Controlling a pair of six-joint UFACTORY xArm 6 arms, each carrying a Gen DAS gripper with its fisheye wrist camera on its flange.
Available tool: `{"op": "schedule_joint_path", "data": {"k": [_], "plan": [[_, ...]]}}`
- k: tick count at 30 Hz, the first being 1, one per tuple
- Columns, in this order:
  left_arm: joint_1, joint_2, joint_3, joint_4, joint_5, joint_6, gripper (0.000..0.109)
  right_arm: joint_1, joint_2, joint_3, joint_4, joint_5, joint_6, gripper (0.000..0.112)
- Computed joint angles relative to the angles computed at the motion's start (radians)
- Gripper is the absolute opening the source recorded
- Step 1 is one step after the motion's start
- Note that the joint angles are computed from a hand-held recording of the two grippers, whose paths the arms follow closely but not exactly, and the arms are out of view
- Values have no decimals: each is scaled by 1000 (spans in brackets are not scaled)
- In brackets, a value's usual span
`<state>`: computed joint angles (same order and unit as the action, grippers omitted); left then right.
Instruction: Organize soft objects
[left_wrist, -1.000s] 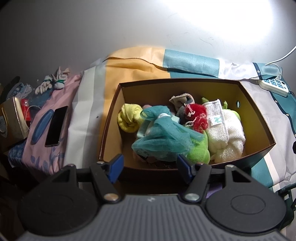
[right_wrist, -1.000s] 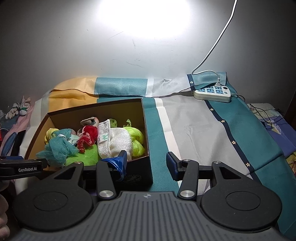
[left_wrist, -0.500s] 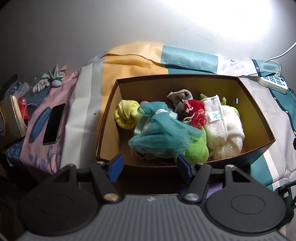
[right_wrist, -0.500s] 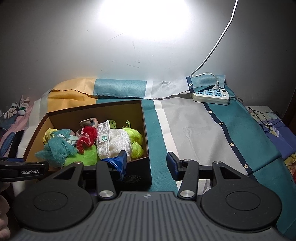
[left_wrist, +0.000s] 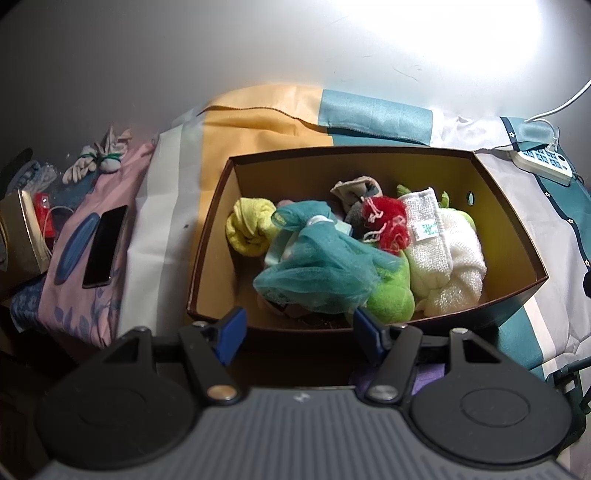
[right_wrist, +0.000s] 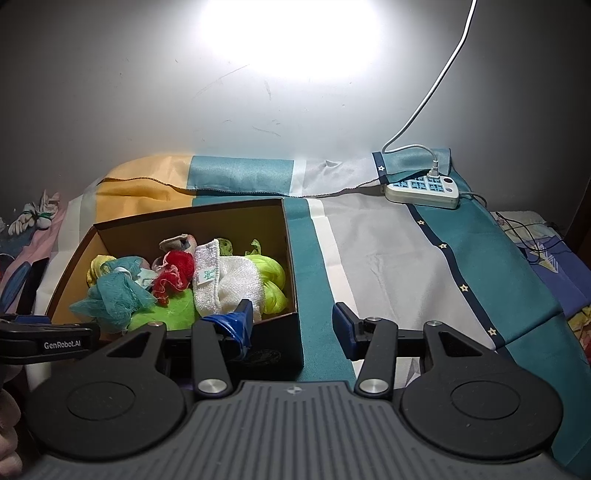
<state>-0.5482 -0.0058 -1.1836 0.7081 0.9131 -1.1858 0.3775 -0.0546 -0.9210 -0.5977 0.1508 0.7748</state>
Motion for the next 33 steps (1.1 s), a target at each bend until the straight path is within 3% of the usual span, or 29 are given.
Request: {"op": "schedule_joint_path", "data": {"k": [21, 33], "plan": [[1, -17, 25, 25, -33, -19, 65, 4, 10, -31, -105, 80, 100, 32], [-4, -19, 29, 52, -28, -37, 65, 5, 10, -33, -109, 75, 102, 32]]}}
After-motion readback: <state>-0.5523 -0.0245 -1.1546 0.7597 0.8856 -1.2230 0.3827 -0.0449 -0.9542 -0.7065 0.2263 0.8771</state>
